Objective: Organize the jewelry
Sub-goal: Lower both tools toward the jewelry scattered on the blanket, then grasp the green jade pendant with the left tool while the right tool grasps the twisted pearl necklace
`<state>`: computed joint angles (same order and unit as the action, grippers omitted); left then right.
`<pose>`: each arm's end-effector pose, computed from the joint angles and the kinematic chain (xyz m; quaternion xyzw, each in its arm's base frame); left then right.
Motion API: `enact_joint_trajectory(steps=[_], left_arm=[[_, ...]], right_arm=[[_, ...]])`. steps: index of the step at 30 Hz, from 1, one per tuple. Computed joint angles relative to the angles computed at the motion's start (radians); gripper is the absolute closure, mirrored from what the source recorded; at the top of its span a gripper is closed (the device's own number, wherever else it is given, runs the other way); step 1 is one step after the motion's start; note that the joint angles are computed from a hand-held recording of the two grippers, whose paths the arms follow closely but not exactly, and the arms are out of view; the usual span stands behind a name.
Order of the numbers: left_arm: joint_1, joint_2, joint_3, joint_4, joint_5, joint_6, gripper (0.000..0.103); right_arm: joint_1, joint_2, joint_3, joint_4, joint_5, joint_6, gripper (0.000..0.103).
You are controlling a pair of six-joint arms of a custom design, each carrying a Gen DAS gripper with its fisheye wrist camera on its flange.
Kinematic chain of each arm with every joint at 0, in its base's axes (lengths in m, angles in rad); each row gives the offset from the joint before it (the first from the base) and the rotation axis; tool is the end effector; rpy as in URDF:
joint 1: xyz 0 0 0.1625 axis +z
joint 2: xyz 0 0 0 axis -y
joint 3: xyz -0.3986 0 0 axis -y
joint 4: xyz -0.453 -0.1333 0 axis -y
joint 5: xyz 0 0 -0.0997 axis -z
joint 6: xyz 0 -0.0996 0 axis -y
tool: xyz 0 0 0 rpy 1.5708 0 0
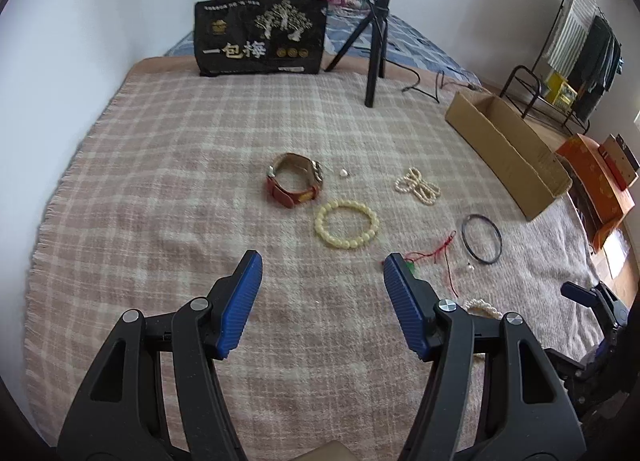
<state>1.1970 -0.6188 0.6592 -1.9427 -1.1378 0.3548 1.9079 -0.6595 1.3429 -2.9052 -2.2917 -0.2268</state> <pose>-0.1660 -0.9027 0.3224 0.3101 0.9127 -0.1631 0.2103 0.3254 -0.7241 0.1216 0.1383 -0.8830 0.3172 0.3172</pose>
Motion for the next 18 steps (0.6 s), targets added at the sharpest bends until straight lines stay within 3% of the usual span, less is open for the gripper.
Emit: enact_joint_trajectory(steps=[4,9,18], left_arm=[[-0.003,0.016,-0.002,0.08,-0.032,0.007,0.038],[-0.006,0.04,-0.003,0.146,-0.041,0.012,0.037],[-0.011,0.103,-0.031,0.123,0.009,0.052,0.037]], right_arm=[[-0.005,0.02,-0.011,0.033,-0.012,-0.042,0.001],[-0.017,0.027,-0.018,0.092,-0.001,-0.036,0.001],[-0.029,0.034,-0.054,0.22,0.002,0.022,0.001]])
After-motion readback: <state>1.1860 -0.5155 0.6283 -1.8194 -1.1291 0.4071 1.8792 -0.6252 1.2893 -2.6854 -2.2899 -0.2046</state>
